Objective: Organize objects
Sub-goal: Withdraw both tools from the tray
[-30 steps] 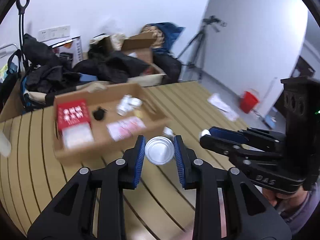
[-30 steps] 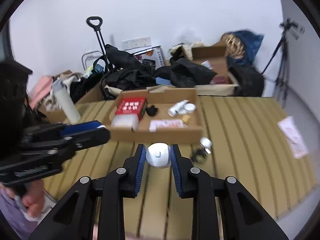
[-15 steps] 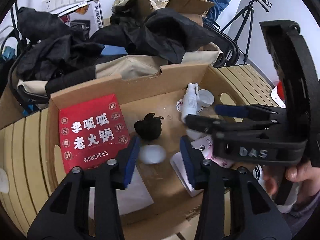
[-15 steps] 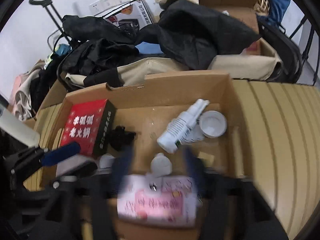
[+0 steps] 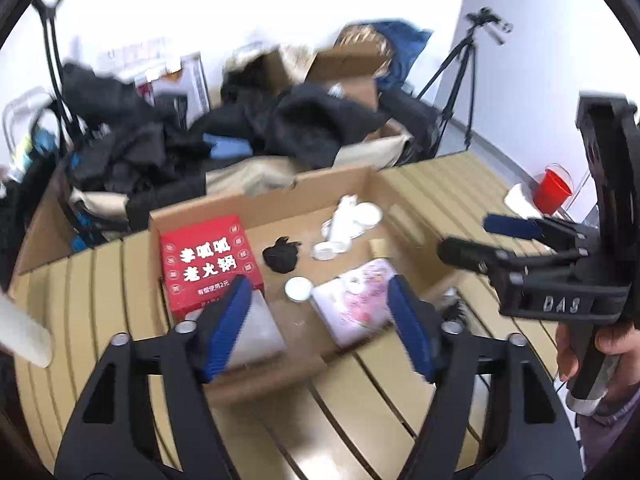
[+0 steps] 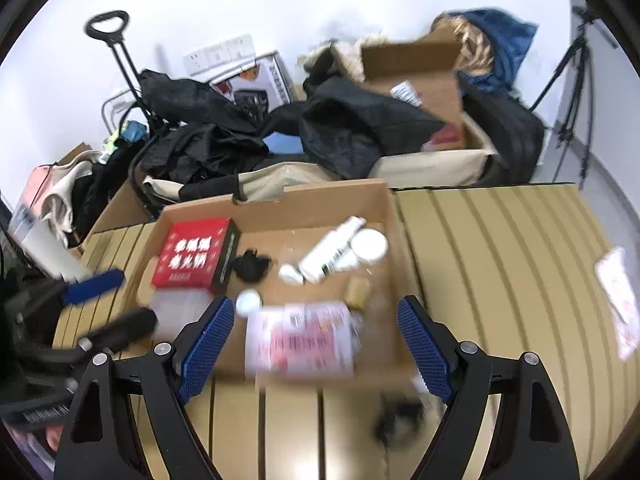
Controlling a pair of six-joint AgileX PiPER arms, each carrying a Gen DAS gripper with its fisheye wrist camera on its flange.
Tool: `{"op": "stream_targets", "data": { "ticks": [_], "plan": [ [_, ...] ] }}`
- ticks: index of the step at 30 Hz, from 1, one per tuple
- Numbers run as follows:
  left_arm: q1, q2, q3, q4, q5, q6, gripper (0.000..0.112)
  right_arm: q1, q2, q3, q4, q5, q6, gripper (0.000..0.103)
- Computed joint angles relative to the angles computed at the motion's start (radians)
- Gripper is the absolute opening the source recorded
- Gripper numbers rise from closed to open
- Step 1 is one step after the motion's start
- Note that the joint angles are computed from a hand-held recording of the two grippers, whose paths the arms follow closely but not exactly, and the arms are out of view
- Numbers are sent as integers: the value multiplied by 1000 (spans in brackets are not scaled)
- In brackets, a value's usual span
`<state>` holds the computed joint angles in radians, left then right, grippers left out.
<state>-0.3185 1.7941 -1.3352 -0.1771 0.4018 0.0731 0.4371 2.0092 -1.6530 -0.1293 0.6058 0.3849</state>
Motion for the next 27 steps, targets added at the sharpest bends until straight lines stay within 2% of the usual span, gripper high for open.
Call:
{"op": "stream_targets", "data": {
  "ticks": [1, 3, 4, 7, 10, 12, 15, 19, 23, 27],
  "plan": [
    [-34, -75, 77, 76, -41, -73, 74, 17, -72, 99, -74, -36, 77, 87],
    [-90, -186, 183, 202, -73, -223, 75, 60, -225, 299, -245, -73, 277, 87],
    [-118, -223, 216, 286, -73, -323, 77, 87, -305, 399, -322, -79, 376, 87],
    [-241, -358, 338, 533, -42, -623, 84, 158, -489, 611, -431, -73, 537, 87],
    [-406, -484, 447, 752, 26, -908, 86, 292, -655, 777, -545, 13, 707, 87],
    [-528, -563, 510, 882, 90, -1108, 87, 419, -763, 875, -627, 107, 860, 87],
    [-679, -642, 603, 1041, 126, -1374, 92, 635, -871, 993, -713, 251, 1121, 87],
    [-794, -660, 657, 1103, 159, -1530, 93, 808, -905, 1068, -715, 350, 1279, 87],
    [-827, -644, 653, 1105, 193, -1543, 93, 830, -919, 1088, -707, 358, 1300, 87],
    [-796, -630, 666, 1117, 139, -1564, 93, 826, -914, 1098, -718, 349, 1312, 87]
  ]
}}
